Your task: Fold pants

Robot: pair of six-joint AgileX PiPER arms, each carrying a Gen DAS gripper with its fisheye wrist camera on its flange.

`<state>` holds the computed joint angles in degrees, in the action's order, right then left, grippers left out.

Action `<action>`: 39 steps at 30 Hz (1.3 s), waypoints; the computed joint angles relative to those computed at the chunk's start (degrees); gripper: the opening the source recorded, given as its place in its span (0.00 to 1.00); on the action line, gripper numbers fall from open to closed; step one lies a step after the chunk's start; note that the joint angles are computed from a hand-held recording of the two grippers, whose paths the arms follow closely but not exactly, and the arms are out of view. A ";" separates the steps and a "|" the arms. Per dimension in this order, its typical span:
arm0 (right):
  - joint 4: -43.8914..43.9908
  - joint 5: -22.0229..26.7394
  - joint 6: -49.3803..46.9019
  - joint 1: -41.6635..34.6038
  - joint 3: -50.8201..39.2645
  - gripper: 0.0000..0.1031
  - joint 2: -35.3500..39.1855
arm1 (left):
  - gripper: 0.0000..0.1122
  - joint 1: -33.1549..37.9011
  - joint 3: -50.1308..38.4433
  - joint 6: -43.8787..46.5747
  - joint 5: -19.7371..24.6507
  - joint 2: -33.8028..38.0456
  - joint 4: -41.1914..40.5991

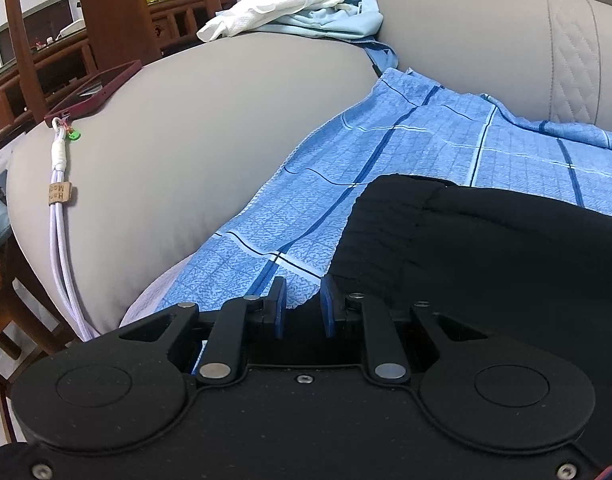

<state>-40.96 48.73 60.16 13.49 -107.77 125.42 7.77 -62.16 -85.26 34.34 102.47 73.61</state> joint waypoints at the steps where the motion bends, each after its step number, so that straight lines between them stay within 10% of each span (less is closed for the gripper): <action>1: -0.63 0.57 1.58 0.23 0.90 0.06 -1.00 | 0.17 -0.21 -0.01 -0.30 0.33 0.14 0.25; 12: -9.64 -2.62 26.74 -6.32 41.52 0.10 -31.65 | 0.16 -0.38 -0.67 -1.36 1.08 1.11 0.77; 14: -6.47 1.05 26.57 -9.10 42.99 0.44 -32.13 | 0.16 -0.16 -0.81 -0.67 0.81 0.86 -0.25; 16: -2.83 3.83 24.10 -11.29 43.20 0.57 -32.28 | 0.16 0.11 -0.99 -0.05 0.49 0.75 -0.98; 25: -9.34 3.15 26.74 -7.80 44.47 0.66 -33.60 | 0.16 -0.05 -1.25 0.49 1.07 0.87 -1.26; 35: -28.14 -16.41 39.37 6.84 53.52 0.68 -36.01 | 0.19 -4.56 5.01 -7.44 -3.61 -10.28 8.60; 39: -28.93 -28.20 33.96 16.62 43.66 0.68 -27.43 | 0.22 -6.87 7.44 -7.50 -14.37 -15.47 11.77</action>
